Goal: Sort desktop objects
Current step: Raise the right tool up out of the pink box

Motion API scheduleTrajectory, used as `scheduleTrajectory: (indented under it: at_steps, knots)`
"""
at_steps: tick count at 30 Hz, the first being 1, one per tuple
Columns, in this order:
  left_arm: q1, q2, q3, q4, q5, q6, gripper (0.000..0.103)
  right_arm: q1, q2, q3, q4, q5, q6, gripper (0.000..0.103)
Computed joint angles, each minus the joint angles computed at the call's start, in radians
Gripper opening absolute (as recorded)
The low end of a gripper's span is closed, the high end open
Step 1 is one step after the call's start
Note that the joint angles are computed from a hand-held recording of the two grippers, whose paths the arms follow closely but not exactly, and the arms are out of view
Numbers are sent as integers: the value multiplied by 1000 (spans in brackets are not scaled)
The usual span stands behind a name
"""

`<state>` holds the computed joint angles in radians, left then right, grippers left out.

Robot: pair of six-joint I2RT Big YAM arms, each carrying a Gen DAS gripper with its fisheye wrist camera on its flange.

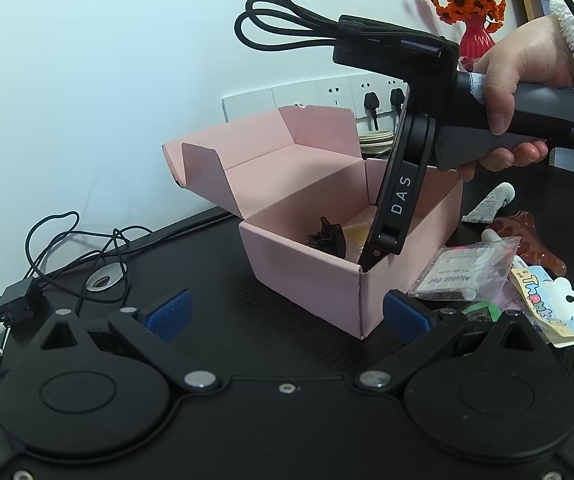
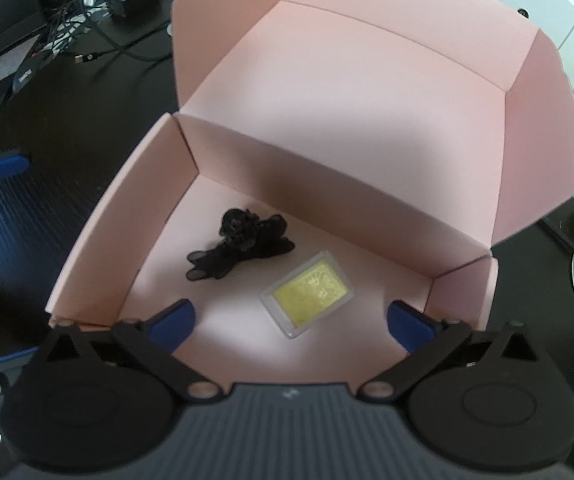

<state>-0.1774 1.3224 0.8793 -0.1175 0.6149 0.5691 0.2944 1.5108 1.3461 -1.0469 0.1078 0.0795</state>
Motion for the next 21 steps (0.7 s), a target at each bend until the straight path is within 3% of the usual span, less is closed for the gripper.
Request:
scheduleTrajectory:
  at_steps: [13, 18, 21]
  knots:
    - [2, 4, 7, -12, 5, -2, 103, 27, -66, -34, 27, 67, -19, 102]
    - [4, 6, 11, -17, 8, -6, 103, 81, -116, -46, 56, 182, -15, 102]
    - [4, 7, 12, -17, 9, -6, 103, 123, -156, -84, 118, 283, -17, 102]
